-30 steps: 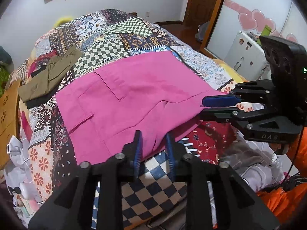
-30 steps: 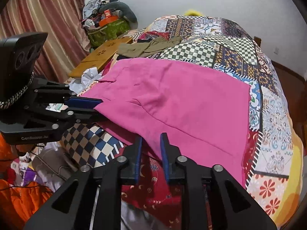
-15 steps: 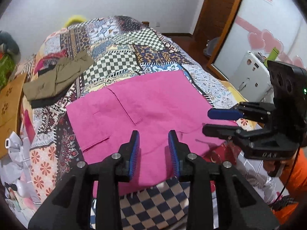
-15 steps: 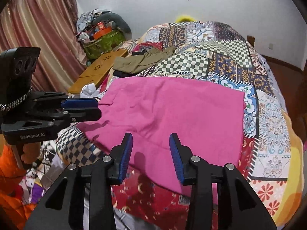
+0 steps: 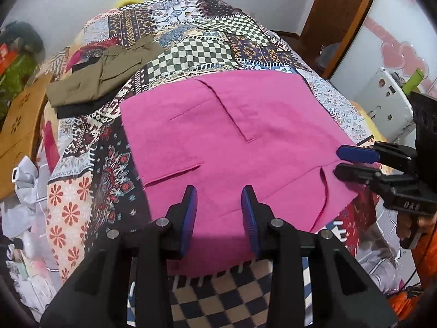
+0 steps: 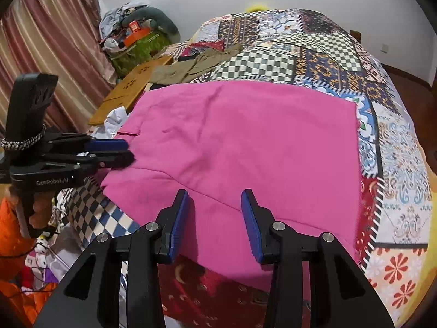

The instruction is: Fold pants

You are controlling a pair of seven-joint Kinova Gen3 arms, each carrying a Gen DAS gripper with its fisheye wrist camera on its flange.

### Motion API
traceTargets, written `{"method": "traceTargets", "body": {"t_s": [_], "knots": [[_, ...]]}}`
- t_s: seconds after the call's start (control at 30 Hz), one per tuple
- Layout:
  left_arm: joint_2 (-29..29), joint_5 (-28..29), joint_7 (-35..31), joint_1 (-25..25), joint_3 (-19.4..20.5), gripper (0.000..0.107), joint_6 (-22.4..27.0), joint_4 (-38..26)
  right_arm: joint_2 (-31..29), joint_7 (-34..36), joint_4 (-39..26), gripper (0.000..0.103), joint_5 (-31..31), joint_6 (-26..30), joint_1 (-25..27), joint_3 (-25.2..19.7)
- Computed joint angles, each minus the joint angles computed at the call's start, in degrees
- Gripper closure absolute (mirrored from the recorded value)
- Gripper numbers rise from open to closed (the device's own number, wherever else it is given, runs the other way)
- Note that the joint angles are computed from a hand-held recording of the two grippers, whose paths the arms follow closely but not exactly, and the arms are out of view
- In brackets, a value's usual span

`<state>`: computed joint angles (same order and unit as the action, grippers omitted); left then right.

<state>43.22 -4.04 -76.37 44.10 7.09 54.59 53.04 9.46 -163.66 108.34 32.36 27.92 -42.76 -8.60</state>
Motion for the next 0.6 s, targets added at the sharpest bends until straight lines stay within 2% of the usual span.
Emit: {"method": "traceTargets", "body": {"t_s": [0.07, 0.17, 0.33, 0.47, 0.6], "knots": [[-0.57, 0.23, -0.02, -0.36, 0.05, 0.072, -0.49, 1.08, -0.74, -1.34, 1.01, 0.067, 0.87, 0.05, -0.4, 0.15], [-1.06, -2.25, 1.71, 1.32, -1.74, 0.072, -0.44, 1.61, -0.98, -3.09, 0.65, 0.067, 2.22, 3.37, -1.01, -0.35], [-1.61, -1.81, 1.95, 0.17, -0.73, 0.069, -1.3, 2.9, -2.81, -7.03, 3.02, 0.066, 3.5, 5.25, -0.22, -1.4], [-1.64, -2.38, 2.18, 0.48, -0.84, 0.068, -1.34, 2.98, -4.26, -11.57, 5.08, 0.058, 4.83, 7.41, 0.48, -2.74], [-1.43, -1.96, 1.46, -0.17, -0.27, 0.067, -0.94, 2.57, -5.91, -16.15, 7.98, 0.057, 5.24, 7.72, 1.93, -3.91]]}}
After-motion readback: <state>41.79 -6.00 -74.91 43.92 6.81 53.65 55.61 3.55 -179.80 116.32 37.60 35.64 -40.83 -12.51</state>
